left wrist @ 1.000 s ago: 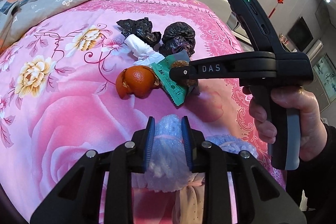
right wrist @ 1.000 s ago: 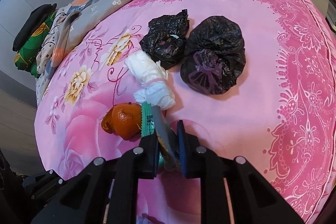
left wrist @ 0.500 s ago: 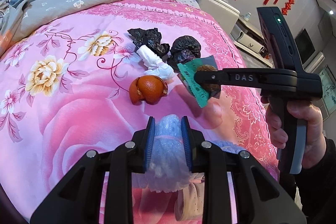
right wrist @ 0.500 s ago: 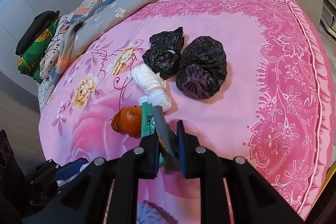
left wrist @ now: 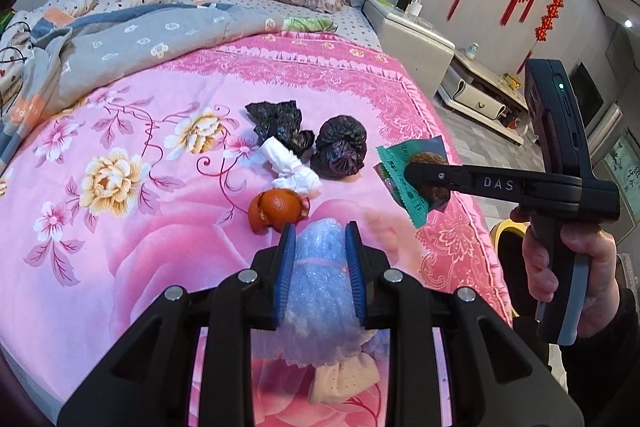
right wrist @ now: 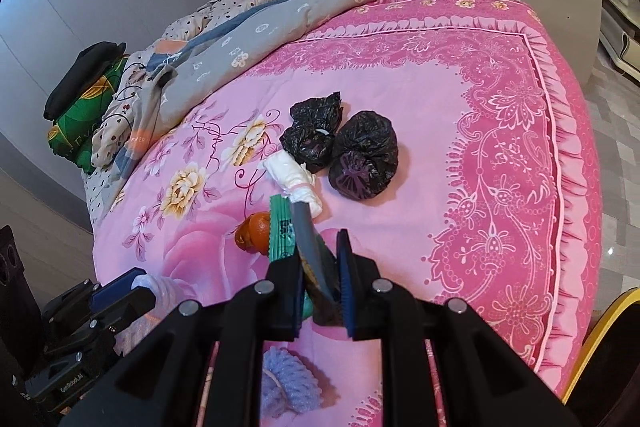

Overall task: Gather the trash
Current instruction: 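Carry the bubble wrap and snack packet with both tools to the yellow bin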

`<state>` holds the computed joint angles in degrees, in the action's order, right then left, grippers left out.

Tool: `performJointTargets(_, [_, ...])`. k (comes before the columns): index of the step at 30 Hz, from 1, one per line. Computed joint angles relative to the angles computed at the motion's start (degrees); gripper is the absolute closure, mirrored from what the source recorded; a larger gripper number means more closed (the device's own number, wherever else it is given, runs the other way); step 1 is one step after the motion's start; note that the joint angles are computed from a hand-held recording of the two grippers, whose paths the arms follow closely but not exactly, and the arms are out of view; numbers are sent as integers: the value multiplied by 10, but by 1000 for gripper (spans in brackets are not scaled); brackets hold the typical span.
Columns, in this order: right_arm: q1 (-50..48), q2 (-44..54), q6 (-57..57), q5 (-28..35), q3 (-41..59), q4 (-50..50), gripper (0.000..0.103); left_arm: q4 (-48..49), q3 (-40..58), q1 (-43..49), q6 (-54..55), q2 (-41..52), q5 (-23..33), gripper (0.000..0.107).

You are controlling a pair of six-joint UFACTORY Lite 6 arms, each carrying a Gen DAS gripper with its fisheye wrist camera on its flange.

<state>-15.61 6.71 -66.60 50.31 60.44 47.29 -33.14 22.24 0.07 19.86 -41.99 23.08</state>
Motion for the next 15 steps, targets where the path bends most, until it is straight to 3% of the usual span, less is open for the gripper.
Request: performJointTargets(15, [-167,-22,-43,140,85,1,89,529,113,-296,-645,-2,42,83])
